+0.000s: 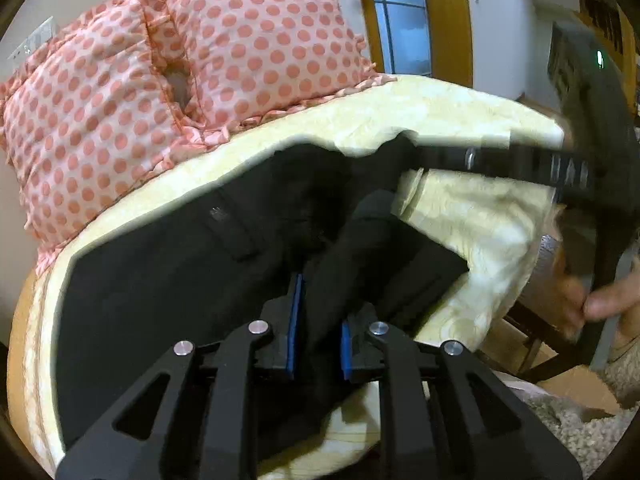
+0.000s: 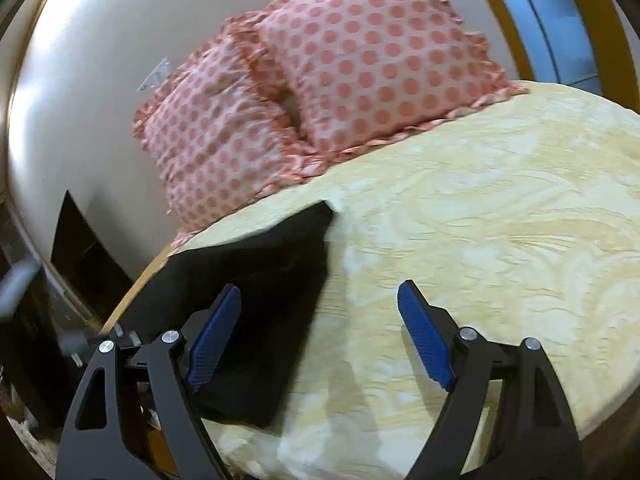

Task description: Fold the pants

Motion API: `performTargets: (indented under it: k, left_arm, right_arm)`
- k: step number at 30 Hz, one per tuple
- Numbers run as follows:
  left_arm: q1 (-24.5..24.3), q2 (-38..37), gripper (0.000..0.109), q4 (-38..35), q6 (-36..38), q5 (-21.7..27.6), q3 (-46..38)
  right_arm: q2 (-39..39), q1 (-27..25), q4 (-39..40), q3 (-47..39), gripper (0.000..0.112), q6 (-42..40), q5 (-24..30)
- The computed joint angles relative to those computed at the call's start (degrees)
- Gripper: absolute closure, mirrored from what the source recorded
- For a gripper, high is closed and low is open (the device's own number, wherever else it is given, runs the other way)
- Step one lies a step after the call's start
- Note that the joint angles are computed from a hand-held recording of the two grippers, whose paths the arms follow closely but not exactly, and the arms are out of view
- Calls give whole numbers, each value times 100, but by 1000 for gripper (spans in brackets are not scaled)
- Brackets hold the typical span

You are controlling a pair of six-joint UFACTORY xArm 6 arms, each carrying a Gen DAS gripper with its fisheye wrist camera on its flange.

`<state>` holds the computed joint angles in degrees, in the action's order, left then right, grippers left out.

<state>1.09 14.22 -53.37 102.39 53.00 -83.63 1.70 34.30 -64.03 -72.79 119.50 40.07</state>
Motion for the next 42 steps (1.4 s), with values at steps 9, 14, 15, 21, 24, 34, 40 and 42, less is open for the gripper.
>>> performTargets:
  k: [9,14,15,21,24,34,40,42]
  left_arm:
    - [228,-449,92,-576,413,234,297]
    - [217,-659,89,-723,1439,35,970]
    - [320,-657,85,-706,1482,265,921]
    - [1295,221,21,-1273,-26,2300,-750]
    - [1043,423,16,-1616,-455,960,-969]
    - [868,1611,11,-90,-2183,118,-2001]
    - [1000,1622,9,-510,-1733,332,-1923]
    - [1031,1621,9,-582,-1642,406,-1908]
  right_arm:
    - [-220,14,-177,203,30,236,267]
    - [-261,37,-175,132,30,115,426]
    - [-264,43,-190,87,30,66,471]
    - [149,7,-585,-738,30,-651,63]
    - [754,-46,-318,-1454,30,-1490,-447]
    - [1716,5,2369,-2034,28,-3612,-683]
    - [1216,-313,2157,-1699,26,-3231,-918]
    - [1196,-551,2466,-1709,25,-3411,-985]
